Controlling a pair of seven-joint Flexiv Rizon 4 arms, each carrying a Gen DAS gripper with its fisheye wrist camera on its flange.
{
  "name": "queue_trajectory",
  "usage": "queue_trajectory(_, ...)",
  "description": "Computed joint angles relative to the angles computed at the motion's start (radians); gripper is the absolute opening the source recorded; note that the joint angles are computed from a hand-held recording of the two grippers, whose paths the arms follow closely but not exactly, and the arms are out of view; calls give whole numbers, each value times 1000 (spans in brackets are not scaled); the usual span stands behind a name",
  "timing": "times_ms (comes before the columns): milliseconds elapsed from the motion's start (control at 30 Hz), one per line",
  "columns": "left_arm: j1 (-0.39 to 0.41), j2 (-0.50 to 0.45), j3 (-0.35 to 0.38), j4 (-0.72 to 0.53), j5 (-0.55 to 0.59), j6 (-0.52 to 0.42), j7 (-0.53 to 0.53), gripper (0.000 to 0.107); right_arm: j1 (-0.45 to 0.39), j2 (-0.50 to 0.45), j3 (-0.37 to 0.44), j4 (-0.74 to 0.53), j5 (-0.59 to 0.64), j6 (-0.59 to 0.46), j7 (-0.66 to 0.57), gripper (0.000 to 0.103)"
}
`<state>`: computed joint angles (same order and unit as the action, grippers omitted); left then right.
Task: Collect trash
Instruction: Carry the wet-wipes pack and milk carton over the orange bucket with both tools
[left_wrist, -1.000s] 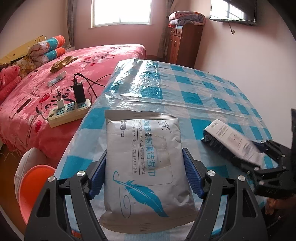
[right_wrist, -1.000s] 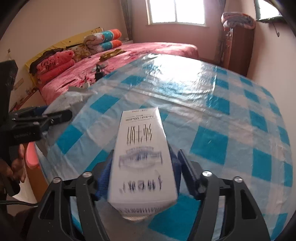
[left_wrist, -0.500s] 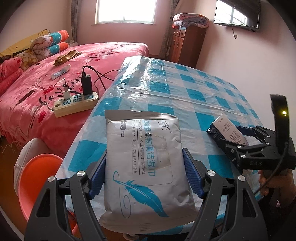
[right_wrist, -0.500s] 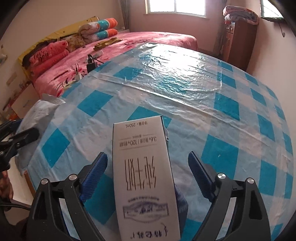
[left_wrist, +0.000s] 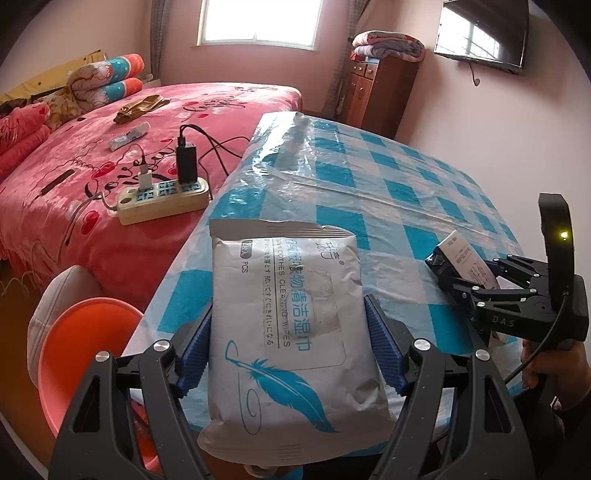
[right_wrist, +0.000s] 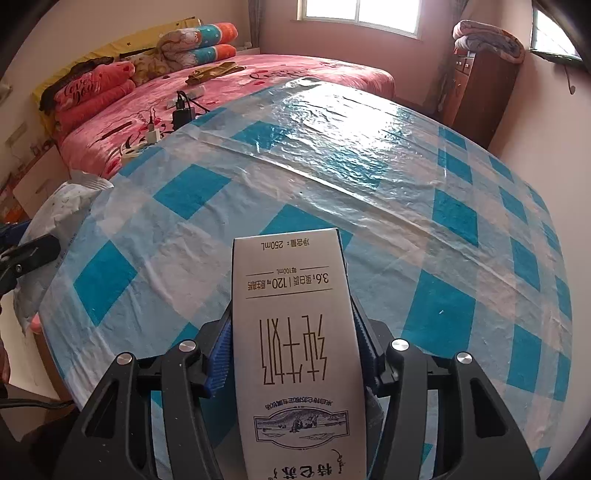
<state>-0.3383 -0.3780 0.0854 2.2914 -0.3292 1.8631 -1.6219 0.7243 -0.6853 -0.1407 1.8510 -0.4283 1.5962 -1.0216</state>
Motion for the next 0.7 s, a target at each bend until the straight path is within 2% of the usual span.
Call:
queue_trajectory(133, -14, 6, 26, 14, -7, 5, 6, 76, 34, 9, -29, 9, -4, 16, 3, 56)
queue_trajectory(267, -18, 16, 44, 34, -27, 19, 8, 76, 35, 16, -13, -6, -8, 14, -11, 56)
queue_trajectory(433, -65, 27, 102, 63, -93, 44, 39, 76, -14, 18, 83, -49, -6, 9, -48, 56)
queue_trajectory(567, -136, 32, 158, 92, -209, 73, 94, 76, -60, 11, 178, -96, -4, -6, -94, 56)
queue_trajectory(633, -141, 38, 159, 111, -257, 90, 117, 76, -82, 2, 231, -126, -3, -20, -126, 56)
queue_trajectory(700, -188, 34, 187, 126, -347, 105, 163, 76, -101, -7, 279, -154, -1, -36, -159, 56)
